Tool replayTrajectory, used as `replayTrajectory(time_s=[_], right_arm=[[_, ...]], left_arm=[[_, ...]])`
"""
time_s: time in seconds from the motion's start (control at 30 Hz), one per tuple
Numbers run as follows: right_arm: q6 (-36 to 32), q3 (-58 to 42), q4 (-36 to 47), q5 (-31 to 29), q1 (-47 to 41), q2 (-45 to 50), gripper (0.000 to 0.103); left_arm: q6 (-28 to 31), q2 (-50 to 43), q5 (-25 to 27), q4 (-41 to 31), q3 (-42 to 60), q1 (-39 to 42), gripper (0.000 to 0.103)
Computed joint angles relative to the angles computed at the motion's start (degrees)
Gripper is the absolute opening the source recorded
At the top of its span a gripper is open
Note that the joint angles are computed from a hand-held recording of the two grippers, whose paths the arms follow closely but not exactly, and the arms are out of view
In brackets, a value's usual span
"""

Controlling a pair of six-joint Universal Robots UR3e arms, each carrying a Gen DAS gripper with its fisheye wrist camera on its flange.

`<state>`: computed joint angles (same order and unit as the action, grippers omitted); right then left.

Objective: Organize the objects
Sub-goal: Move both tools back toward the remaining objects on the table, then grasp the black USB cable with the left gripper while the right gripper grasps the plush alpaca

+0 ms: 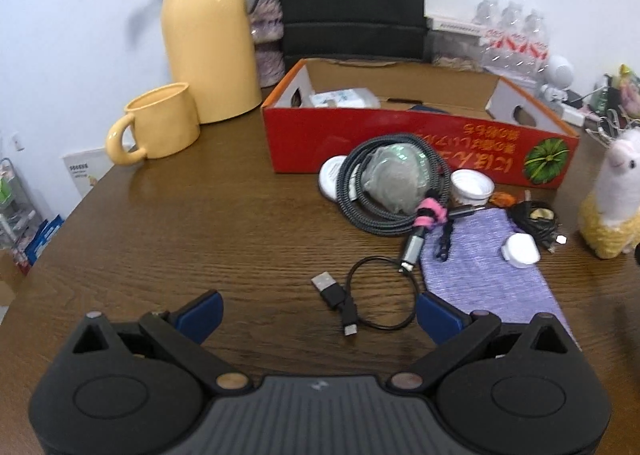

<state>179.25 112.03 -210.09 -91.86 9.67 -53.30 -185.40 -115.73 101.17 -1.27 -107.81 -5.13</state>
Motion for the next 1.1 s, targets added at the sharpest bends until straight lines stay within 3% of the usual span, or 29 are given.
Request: replayTrajectory(time_s=[0.47,0.8,0.9,0.97,1.0,1.03,1.1], right_arm=[[0.01,-9.28,7.77,9.48,-5.44,4.45,0.103],[0.09,-13.68,10.80,8.63,-5.26,6.76,0.103],[0.26,-14.80,11.38,8.44,-5.20,7.48,0.103],[0.38,-15.50,11.62,8.24,-5.10,8.05,0.103],[0.42,-15.98,11.92,8.12,-5.05,8.36,0.103],[0.57,-16.42,12.09,8.17,-5.07,8.69,0.103],[0.90,-17.10,13.15,8.49,-5.22,8.95,0.103]], left_arm=[[-2.34,-4.03,1.16,-3.62,4.80,0.29,0.103],[-1.95,-4.62,-1.39,-1.89,4.53,1.16,0.101],[-1.25,-4.11,-2.78,1.59,2.50,1.40,0.073],[-0.20,-3.28,-4.07,3.02,1.30,1.42,0.034],[0.09,-3.04,-4.49,3.13,1.12,1.41,0.023],[0.12,-2.80,-4.86,3.15,0.96,1.39,0.015],[-0.11,-2.72,-5.37,3.63,0.62,1.44,0.015]])
